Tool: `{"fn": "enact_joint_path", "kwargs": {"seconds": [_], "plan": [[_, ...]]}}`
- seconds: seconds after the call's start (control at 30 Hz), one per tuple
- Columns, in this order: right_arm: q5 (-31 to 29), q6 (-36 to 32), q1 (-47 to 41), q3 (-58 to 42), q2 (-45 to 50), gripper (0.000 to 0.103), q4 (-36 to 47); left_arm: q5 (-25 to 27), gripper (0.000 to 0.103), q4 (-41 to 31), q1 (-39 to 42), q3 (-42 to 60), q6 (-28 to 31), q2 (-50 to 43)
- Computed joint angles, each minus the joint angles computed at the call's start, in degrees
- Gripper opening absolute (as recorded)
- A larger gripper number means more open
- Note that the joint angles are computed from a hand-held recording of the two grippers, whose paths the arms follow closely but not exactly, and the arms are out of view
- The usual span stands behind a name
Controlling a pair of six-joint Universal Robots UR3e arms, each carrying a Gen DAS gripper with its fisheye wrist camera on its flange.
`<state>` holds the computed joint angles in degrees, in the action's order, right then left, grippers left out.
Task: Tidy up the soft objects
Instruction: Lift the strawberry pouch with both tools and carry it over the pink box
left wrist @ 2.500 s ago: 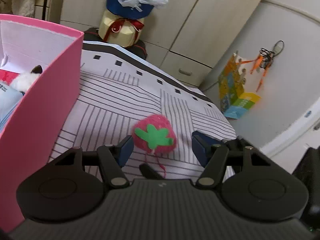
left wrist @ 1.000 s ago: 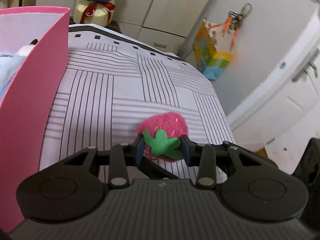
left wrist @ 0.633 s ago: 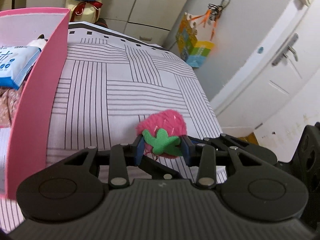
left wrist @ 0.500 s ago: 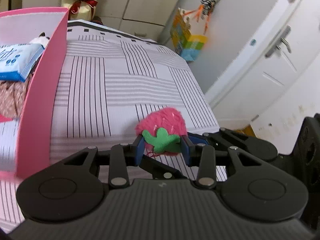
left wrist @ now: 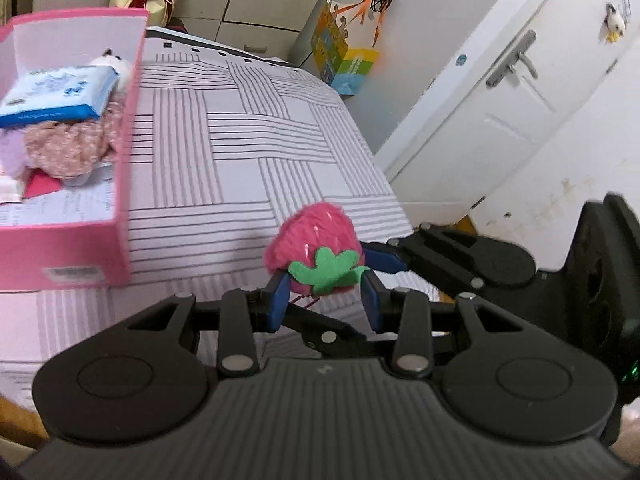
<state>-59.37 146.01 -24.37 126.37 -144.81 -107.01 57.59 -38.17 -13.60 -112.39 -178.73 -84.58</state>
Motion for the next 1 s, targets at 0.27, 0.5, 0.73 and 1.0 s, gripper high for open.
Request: {"fn": "enact_joint_path", "kwargs": {"seconds": [0.27, 0.5, 0.73, 1.0], "plan": [[-4.3, 7.19, 12.81, -4.97, 2.63, 0.062, -1.25, -0.11, 0.037, -12.34, 5.82, -6.08, 5.42, 16.56], [-7.71, 17.74, 25.32, -9.4, 12.13, 0.062, -11.9, -3.56, 0.037, -28.35, 17.01, -5.13, 13.26, 30.51], [-12.58, 27.84, 35.18, -15.61, 26.24, 0.062, -26.7, -9.63, 0.037, -36.13, 29.34, -0.92, 22.01, 34.43], [-12.76, 32.32, 36.5, -23.92, 40.77, 0.062, -36.7, -12.91, 0.037, -23.34, 31.95, 2.99, 18.28, 21.94]]}}
